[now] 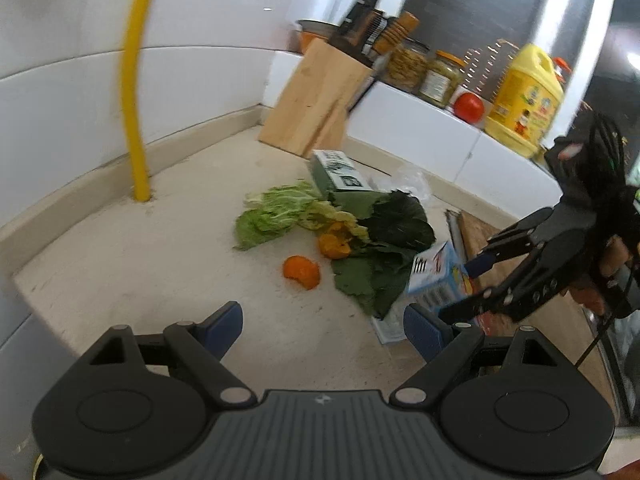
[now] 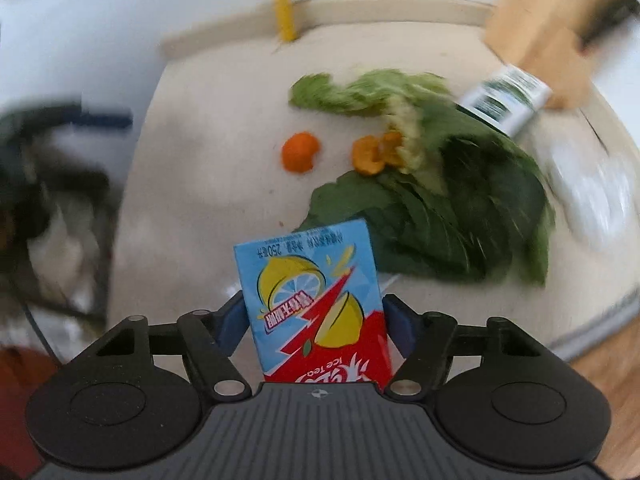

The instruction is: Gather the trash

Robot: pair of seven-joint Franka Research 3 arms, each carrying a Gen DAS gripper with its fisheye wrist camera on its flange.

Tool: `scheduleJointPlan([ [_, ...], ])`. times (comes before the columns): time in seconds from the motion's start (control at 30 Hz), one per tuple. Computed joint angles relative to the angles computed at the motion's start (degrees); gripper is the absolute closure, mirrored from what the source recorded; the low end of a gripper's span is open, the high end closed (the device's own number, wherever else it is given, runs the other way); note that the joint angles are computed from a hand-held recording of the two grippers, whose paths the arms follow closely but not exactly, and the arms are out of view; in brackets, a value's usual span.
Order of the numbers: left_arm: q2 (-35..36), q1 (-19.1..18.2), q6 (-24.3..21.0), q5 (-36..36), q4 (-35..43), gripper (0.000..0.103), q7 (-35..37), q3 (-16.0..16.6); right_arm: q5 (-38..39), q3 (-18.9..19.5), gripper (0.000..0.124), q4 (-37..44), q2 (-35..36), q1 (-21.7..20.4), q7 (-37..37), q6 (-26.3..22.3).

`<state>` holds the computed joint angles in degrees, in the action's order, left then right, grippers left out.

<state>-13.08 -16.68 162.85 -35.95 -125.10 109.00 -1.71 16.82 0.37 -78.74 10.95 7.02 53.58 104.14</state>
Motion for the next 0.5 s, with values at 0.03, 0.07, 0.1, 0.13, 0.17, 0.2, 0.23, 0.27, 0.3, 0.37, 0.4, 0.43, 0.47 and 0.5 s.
scheduleJointPlan([
  [0.03, 0.8, -0.1, 0.2, 0.3, 0.7, 0.02, 0.5, 0.0, 1.1, -0.2, 0.049, -0.7, -0.7, -0.3, 1.4, 0.5],
  [0.07, 1.9, 0.0, 0.8, 0.7, 1.7, 0.02, 1.1, -0.2, 1.9, -0.4, 0.05, -2.0, -1.6, -0.5, 2.9, 1.4],
  [0.1, 3.1, 0.4, 1.4, 1.6, 2.7, 0.02, 1.1, -0.7, 2.4, -0.5, 0.05, -2.7, -2.0, -0.6, 4.0, 2.5],
  [0.13, 4.5, 1.3, 1.9, 3.7, 3.9, 0.02, 0.1, -1.4, 2.7, -0.6, 0.05, -3.7, -2.6, -0.7, 4.8, 3.7],
  [0.17, 6.1, 2.3, 2.3, 6.0, 5.5, 0.02, -1.0, -2.1, 3.1, -0.6, 0.05, -4.7, -3.2, -0.7, 5.4, 4.9],
  [0.2, 7.6, 3.0, 2.9, 7.4, 7.0, 0.02, -1.1, -2.5, 3.6, -0.6, 0.05, -5.9, -3.9, -0.8, 5.8, 6.1],
  [0.23, 9.5, 3.9, 3.1, 9.2, 9.1, 0.02, -1.4, -3.0, 3.9, -0.7, 0.05, -6.8, -4.2, -0.8, 6.4, 7.1],
  [0.27, 11.3, 5.0, 2.8, 11.8, 11.0, 0.02, -2.9, -3.7, 4.3, -0.7, 0.05, -7.0, -4.2, -0.9, 6.9, 7.5],
  [0.3, 13.1, 6.1, 2.6, 14.7, 13.0, 0.02, -4.4, -4.3, 4.8, -0.7, 0.05, -7.1, -4.1, -1.0, 7.5, 7.9],
  [0.37, 17.3, 7.6, 1.6, 19.6, 17.6, 0.02, -5.8, -5.1, 5.9, -0.7, 0.05, -8.1, -4.2, -1.1, 7.6, 9.3],
  [0.4, 19.3, 8.0, 0.7, 22.8, 19.8, 0.021, -7.4, -5.3, 6.4, -0.7, 0.05, -8.2, -4.1, -1.2, 7.8, 9.7],
  [0.43, 21.6, 8.4, -0.8, 25.4, 22.5, 0.021, -8.0, -5.5, 6.7, -0.7, 0.05, -8.3, -3.8, -1.3, 8.0, 10.3],
  [0.47, 23.4, 8.8, -1.8, 27.0, 24.5, 0.025, -8.1, -5.9, 6.6, -0.7, 0.05, -8.2, -3.6, -1.3, 8.3, 10.5],
  [0.5, 25.2, 9.1, -3.0, 28.8, 26.6, 0.032, -8.7, -6.3, 6.9, -0.6, 0.05, -7.9, -3.2, -1.4, 8.5, 10.5],
])
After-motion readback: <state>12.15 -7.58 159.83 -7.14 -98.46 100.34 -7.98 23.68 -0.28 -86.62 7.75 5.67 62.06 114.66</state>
